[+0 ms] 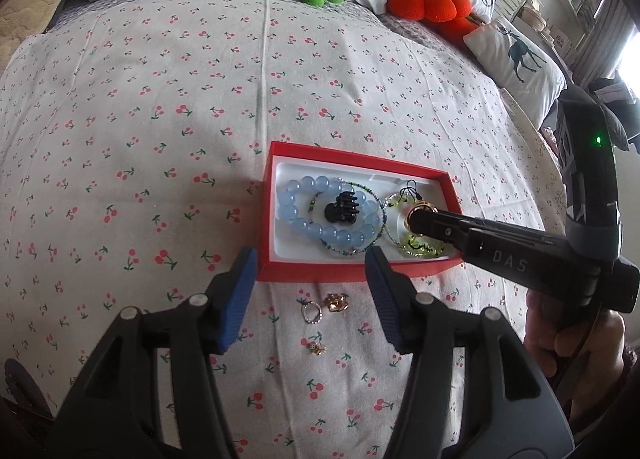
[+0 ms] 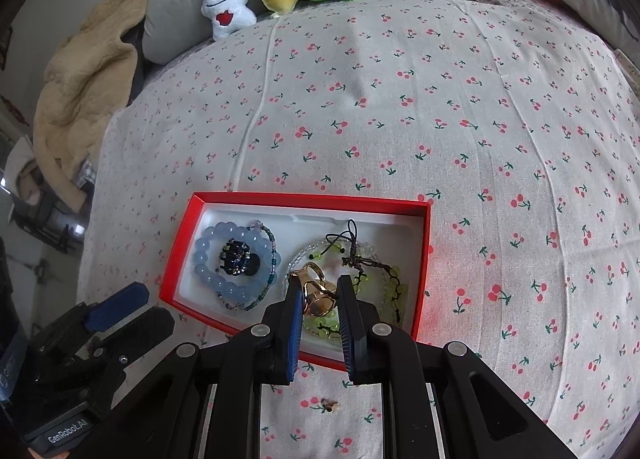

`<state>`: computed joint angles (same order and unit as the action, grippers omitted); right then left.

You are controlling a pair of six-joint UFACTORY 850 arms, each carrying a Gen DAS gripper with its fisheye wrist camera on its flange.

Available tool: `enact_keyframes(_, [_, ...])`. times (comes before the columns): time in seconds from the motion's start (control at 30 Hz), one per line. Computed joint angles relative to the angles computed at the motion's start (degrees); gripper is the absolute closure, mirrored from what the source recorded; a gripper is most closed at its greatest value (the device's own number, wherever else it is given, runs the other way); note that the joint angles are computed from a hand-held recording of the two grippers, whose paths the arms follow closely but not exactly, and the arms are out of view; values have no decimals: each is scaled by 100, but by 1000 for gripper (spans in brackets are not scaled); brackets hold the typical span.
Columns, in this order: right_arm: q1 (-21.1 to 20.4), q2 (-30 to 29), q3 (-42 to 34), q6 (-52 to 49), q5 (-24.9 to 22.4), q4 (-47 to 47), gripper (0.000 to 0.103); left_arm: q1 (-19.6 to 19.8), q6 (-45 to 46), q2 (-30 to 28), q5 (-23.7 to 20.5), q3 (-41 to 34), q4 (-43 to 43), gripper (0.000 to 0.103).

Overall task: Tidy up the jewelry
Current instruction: 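Open the right gripper over the box and withdraw both grippers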

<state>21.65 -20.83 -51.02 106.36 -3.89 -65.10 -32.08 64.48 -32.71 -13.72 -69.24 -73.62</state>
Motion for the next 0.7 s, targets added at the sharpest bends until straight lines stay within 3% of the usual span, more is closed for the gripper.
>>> enact_keyframes(0.1, [15,-61,-47,-445,-41,463,86,22,-472,-11,29,16,462,41])
enact_keyframes(0.43, [86,184,70,-606,-163,550,79,-39,-1913,-11,182,35,1870,22])
enact_keyframes(0.5, [113,296,144,-612,-180,555,73,-61,-2204,12,206,57,2136,21])
enact_keyframes(0.57, [167,426,238,-196,-259,164,45,-89,-2511,36,215,83,2435,20])
enact_keyframes(0.63, [239,592,365,535,-381,-538,40,-119,-2825,63,226,119,2751,19])
enact_keyframes(0.7, [274,736,470,487,-424,-498,40,-145,-3081,93,238,169,3005,19])
